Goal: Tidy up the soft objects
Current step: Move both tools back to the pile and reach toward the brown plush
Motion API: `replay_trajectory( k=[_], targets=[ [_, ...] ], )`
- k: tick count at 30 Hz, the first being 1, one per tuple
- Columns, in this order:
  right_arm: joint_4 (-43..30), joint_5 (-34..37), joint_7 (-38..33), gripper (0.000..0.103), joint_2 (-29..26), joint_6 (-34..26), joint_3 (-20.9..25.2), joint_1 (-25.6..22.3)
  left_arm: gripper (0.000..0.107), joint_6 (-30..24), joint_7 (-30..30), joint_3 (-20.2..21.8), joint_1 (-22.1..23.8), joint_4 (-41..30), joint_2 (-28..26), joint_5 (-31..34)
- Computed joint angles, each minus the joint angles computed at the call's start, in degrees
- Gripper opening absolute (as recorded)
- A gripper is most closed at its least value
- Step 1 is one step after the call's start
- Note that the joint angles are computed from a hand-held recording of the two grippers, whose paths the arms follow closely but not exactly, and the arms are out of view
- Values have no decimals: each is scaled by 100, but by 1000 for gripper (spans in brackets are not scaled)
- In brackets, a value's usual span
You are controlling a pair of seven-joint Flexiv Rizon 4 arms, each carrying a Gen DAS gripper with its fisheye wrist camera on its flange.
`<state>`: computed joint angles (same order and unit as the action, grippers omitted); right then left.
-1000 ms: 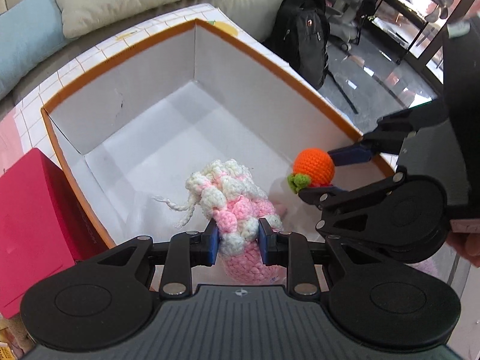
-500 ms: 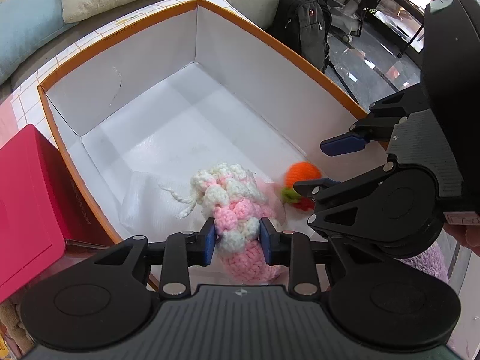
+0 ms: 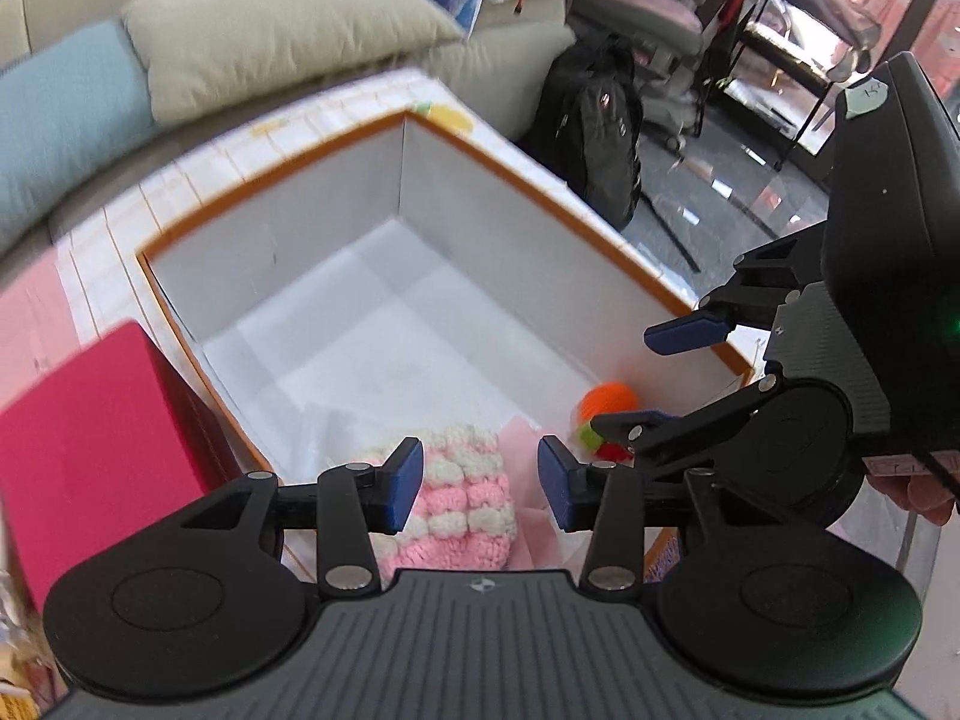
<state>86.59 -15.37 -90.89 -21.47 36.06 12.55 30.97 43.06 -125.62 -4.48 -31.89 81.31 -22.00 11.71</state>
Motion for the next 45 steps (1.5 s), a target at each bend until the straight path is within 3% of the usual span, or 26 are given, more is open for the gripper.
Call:
replay_trajectory(
  k=[8,13,19,24,28,36,45],
  targets=[
    [683,-458,701,52,528,990,-34,81,51,375,-136,82,-146,289,496,666],
    [1273,-632,1721,52,834,1939,3,105,51,661,-577,70,-162,688,938,1157],
    [1910,-1493,3208,53,994,2956,-60,309,51,1018,-1230,-61,-20,1425,1622,1722],
    [2202,-1899,3976,53,1014,3516,7,444,51,806,-1768,-275,235,2006,2210,1843],
    [2247,-1686,3968,53,965,3687,228,536,51,279,-2126,-551,436,2317,2614,2015],
    [2036,-1388,3751,53,670,3612,419,917,51,-137,-2739,-900,869,3178,3377,1680],
    [1690,-1743,3375,52,225,3654,299,1400,50,-506,-3199,-1121,1261,3951,4165,1271]
  ],
)
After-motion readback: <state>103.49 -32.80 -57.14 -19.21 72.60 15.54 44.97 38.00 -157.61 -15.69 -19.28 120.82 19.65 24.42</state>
